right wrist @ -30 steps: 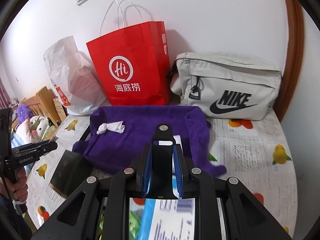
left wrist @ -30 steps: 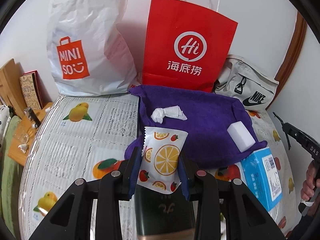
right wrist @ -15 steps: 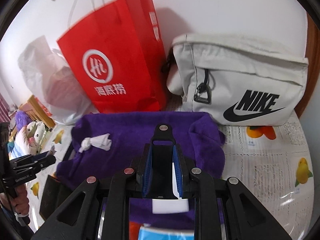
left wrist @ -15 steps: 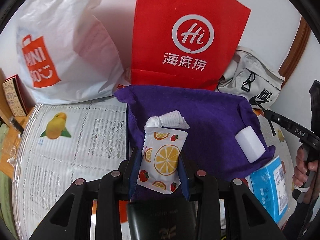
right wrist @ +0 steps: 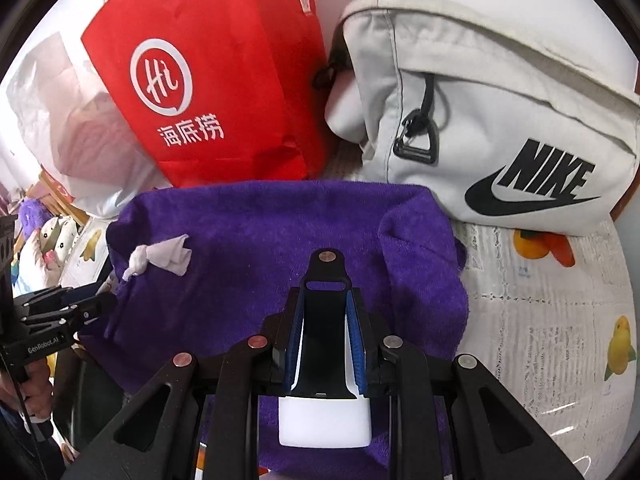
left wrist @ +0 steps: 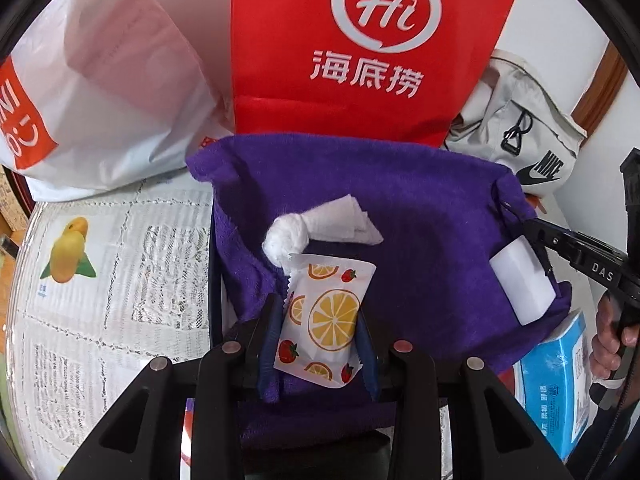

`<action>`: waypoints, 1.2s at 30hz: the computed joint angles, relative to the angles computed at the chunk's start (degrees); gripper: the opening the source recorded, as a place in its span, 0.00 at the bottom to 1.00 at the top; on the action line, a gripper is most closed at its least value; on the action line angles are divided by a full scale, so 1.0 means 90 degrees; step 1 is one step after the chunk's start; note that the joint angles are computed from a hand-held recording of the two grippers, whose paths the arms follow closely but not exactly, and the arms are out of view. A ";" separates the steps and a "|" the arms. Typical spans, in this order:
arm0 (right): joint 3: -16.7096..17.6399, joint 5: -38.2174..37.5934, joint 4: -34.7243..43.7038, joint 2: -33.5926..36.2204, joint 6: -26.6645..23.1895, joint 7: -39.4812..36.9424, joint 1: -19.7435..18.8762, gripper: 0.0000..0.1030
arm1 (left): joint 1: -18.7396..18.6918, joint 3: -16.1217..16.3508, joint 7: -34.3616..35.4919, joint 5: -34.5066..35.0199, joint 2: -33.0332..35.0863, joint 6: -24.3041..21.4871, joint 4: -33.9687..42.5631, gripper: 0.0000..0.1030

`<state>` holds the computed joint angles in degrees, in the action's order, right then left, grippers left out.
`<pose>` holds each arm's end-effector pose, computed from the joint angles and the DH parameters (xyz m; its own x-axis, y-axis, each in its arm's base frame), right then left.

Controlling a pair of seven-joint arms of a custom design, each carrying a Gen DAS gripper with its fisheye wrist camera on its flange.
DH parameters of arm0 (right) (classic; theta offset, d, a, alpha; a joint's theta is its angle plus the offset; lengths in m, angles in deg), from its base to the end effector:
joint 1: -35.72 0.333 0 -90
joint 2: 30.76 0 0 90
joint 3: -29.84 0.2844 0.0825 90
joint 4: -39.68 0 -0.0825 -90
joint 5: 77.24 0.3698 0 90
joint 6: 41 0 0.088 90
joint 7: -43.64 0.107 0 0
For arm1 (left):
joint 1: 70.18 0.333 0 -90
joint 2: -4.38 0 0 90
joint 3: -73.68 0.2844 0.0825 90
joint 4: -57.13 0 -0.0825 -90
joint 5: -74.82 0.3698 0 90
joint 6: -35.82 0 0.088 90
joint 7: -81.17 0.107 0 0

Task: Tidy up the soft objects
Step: 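Carry the strap with the right tool onto the purple towel while the left tool places the packet there, then grasp the white glove with the right tool while the left tool withdraws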

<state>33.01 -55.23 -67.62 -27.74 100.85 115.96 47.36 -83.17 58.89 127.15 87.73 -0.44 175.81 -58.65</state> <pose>0.5841 0.1526 0.5163 0.3730 -0.9071 -0.1952 -0.8052 -0.2120 -0.5538 0.4963 -0.2649 0.5157 0.1000 -0.9828 0.1555 -0.8555 -0.1647 -0.4908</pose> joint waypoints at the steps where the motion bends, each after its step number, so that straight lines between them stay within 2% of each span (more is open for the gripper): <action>1: 0.0002 0.0011 0.0032 0.0028 -0.0055 -0.0011 -0.0002 0.21 | 0.0003 0.0000 -0.0008 0.0014 0.0018 -0.0017 0.0014 0.33; 11: 0.0024 -0.0300 0.0182 0.0233 -0.0195 0.0277 -0.0022 0.22 | 0.0010 0.0065 -0.0028 -0.0084 0.0150 -0.0092 0.0105 0.35; 12: 0.0036 -0.0264 0.0176 0.0220 -0.0199 0.0245 -0.0032 0.23 | 0.0009 0.0076 0.0001 -0.0152 0.0149 -0.0087 0.0097 0.38; 13: 0.0045 -0.0197 0.0186 0.0211 -0.0238 0.0198 -0.0046 0.25 | 0.0011 0.0080 0.0002 -0.0158 0.0154 -0.0111 0.0103 0.41; 15: 0.0051 -0.0064 0.0115 0.0118 -0.0201 0.0117 -0.0063 0.41 | 0.0013 0.0072 -0.0086 -0.0077 0.0152 -0.0254 0.0144 0.49; 17: 0.0043 -0.0005 0.0019 0.0014 -0.0082 0.0071 -0.0052 0.49 | 0.0014 0.0069 -0.0152 -0.0004 0.0114 -0.0386 0.0159 0.50; 19: 0.0026 0.0030 -0.0042 -0.0096 -0.0049 0.0027 -0.0032 0.50 | 0.0020 0.0069 -0.0181 -0.0008 0.0008 -0.0393 0.0085 0.54; 22: -0.0003 0.0093 -0.0233 -0.0340 0.0046 -0.0068 0.0025 0.50 | 0.0035 0.0037 -0.0180 -0.0021 -0.0194 -0.0425 -0.0037 0.57; 24: -0.0021 0.0109 -0.0416 -0.0547 0.0174 -0.0086 0.0089 0.53 | 0.0051 -0.0036 -0.0281 0.0114 -0.0314 -0.0587 -0.0041 0.63; 28: -0.0094 0.0070 -0.0805 -0.1024 0.0370 -0.0092 0.0245 0.55 | 0.0057 -0.0151 -0.0413 0.0305 -0.0578 -0.0811 -0.0101 0.65; 30: -0.0165 0.0180 -0.1080 -0.1336 0.0465 -0.0228 0.0367 0.56 | 0.0064 -0.0199 -0.0478 0.0324 -0.0778 -0.0861 -0.0210 0.69; 36: -0.0358 0.0096 -0.2073 -0.2508 0.0474 -0.0142 0.0747 0.59 | 0.0109 -0.0363 -0.0673 0.0245 -0.1304 -0.0966 -0.0521 0.69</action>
